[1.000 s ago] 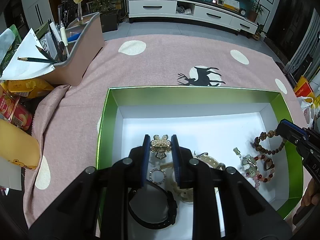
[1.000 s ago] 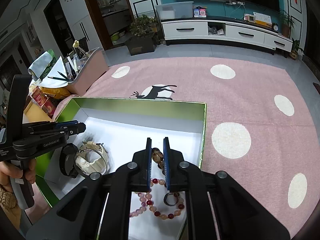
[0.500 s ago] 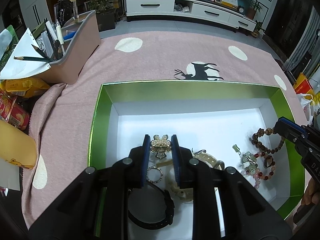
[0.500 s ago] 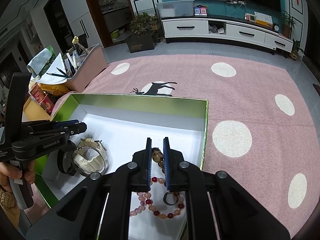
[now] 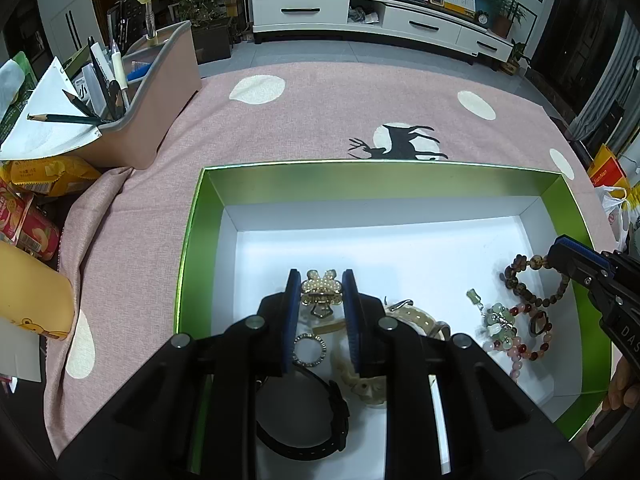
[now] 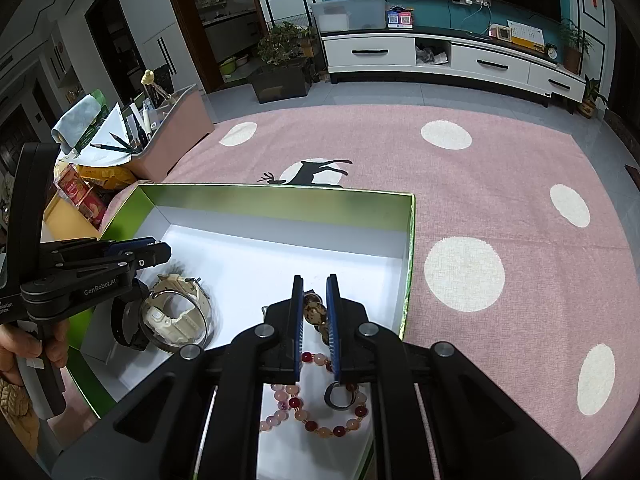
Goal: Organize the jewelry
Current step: 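Carry the gold brooch and bead bracelet into the green box with both tools, then open the left tool to drop the brooch while the right tool releases the bead bracelet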
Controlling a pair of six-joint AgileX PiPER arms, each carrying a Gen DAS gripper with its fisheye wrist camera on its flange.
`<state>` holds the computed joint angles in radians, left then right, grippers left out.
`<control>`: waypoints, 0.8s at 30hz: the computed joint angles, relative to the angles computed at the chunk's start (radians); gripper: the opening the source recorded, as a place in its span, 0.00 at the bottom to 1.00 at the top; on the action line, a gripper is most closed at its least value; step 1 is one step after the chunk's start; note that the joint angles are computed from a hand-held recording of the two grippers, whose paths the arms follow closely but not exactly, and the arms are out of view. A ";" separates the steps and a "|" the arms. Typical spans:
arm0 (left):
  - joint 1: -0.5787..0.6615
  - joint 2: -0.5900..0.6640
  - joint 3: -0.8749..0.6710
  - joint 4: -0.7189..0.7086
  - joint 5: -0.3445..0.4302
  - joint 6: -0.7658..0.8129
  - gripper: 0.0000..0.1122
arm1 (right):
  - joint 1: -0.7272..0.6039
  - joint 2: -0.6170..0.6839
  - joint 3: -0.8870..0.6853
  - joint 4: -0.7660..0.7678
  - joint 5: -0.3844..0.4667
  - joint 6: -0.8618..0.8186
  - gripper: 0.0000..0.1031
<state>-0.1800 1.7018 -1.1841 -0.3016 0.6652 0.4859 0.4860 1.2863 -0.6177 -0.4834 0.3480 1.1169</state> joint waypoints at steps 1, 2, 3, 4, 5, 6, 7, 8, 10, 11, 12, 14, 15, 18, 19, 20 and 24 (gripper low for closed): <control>-0.001 -0.001 0.002 0.000 -0.001 -0.001 0.18 | 0.001 0.000 0.000 0.000 0.001 0.001 0.10; 0.000 0.000 0.001 0.000 -0.001 0.000 0.18 | 0.001 0.000 0.000 -0.001 0.001 0.001 0.10; 0.001 0.000 0.000 0.001 -0.001 0.000 0.18 | 0.001 0.000 0.000 -0.001 0.001 0.001 0.10; 0.001 0.001 0.000 0.002 -0.002 -0.001 0.18 | 0.000 0.001 -0.001 0.002 0.001 -0.001 0.10; 0.000 0.000 0.000 0.002 -0.002 -0.002 0.18 | 0.000 0.000 -0.001 0.004 0.001 -0.004 0.10; 0.000 0.000 0.000 0.003 -0.002 -0.002 0.18 | 0.001 0.000 0.000 0.004 0.002 -0.005 0.10; 0.000 0.000 0.001 0.002 -0.003 -0.001 0.18 | 0.000 0.000 -0.001 0.006 0.002 -0.007 0.10; 0.000 0.001 0.001 0.003 -0.004 -0.001 0.18 | 0.000 0.000 -0.001 0.007 0.002 -0.008 0.10; 0.000 0.000 0.002 0.005 -0.006 -0.001 0.18 | 0.000 0.000 -0.002 0.007 0.003 -0.008 0.10; 0.000 -0.004 0.005 0.007 -0.005 -0.003 0.18 | 0.000 -0.001 -0.001 0.006 0.003 -0.007 0.10; 0.001 -0.005 0.006 0.008 -0.005 -0.003 0.18 | 0.000 -0.001 -0.001 0.006 0.002 -0.007 0.10; 0.002 -0.005 0.006 0.011 -0.007 -0.003 0.18 | 0.002 0.000 -0.002 0.003 0.004 -0.003 0.10; 0.002 -0.006 0.006 0.015 -0.009 -0.004 0.19 | 0.002 0.000 -0.002 0.002 0.005 -0.003 0.10; 0.000 -0.013 0.011 0.024 -0.012 -0.009 0.19 | 0.001 0.000 -0.001 0.003 0.004 -0.004 0.10; -0.003 -0.018 0.015 0.028 -0.014 -0.015 0.19 | 0.002 0.002 -0.003 0.004 0.005 -0.005 0.10; -0.005 -0.020 0.017 0.031 -0.016 -0.018 0.19 | 0.005 0.001 -0.003 -0.003 0.008 0.002 0.10; -0.008 -0.024 0.021 0.046 -0.023 -0.030 0.19 | 0.007 0.002 -0.005 -0.006 0.011 0.007 0.10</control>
<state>-0.1881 1.6773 -1.1635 -0.2557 0.6419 0.4559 0.4931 1.2878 -0.6223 -0.4889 0.3588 1.1235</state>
